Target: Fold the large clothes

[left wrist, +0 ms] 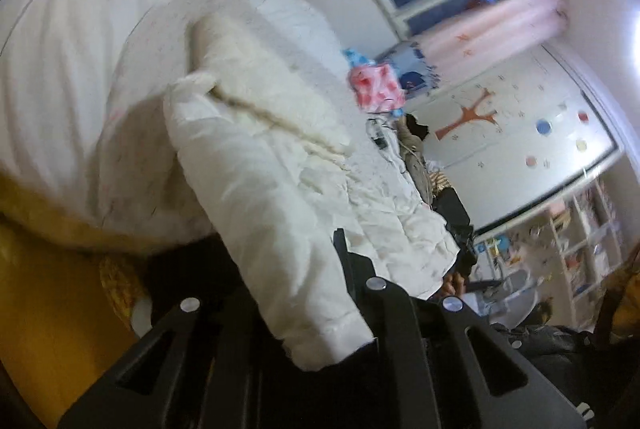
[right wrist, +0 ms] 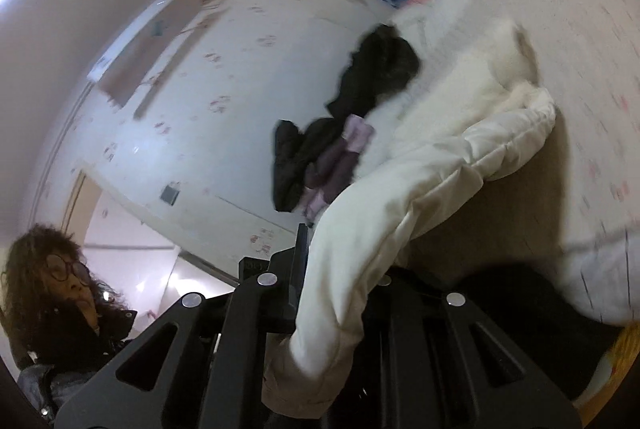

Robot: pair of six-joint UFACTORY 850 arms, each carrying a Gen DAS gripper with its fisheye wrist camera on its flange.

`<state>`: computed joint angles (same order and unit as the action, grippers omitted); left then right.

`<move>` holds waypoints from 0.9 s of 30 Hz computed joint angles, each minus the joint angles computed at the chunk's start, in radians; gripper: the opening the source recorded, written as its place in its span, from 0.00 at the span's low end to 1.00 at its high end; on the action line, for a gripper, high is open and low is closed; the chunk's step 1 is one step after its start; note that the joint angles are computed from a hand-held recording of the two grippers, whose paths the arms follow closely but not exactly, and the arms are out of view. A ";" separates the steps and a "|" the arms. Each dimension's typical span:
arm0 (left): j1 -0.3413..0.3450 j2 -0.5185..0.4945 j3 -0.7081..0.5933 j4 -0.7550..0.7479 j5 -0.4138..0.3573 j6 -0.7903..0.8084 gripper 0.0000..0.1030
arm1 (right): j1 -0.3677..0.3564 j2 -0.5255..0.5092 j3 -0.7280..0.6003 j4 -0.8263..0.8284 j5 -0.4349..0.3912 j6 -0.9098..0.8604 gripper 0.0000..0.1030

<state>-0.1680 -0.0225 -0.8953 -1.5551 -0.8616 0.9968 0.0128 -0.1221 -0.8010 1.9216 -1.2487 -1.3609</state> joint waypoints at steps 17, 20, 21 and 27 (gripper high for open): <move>-0.023 -0.645 -0.925 -0.204 0.298 -0.083 0.13 | 0.002 -0.652 -0.996 0.084 0.241 0.290 0.14; -0.041 -0.846 -1.190 0.012 0.408 -0.347 0.13 | 0.009 -0.827 -1.237 -0.012 0.372 0.458 0.14; -0.047 -0.905 -1.265 0.115 0.437 -0.452 0.13 | 0.013 -0.874 -1.302 -0.045 0.402 0.511 0.14; -0.063 -1.206 -1.630 0.743 0.429 -1.072 0.13 | 0.020 -1.155 -1.661 -0.322 0.512 0.854 0.13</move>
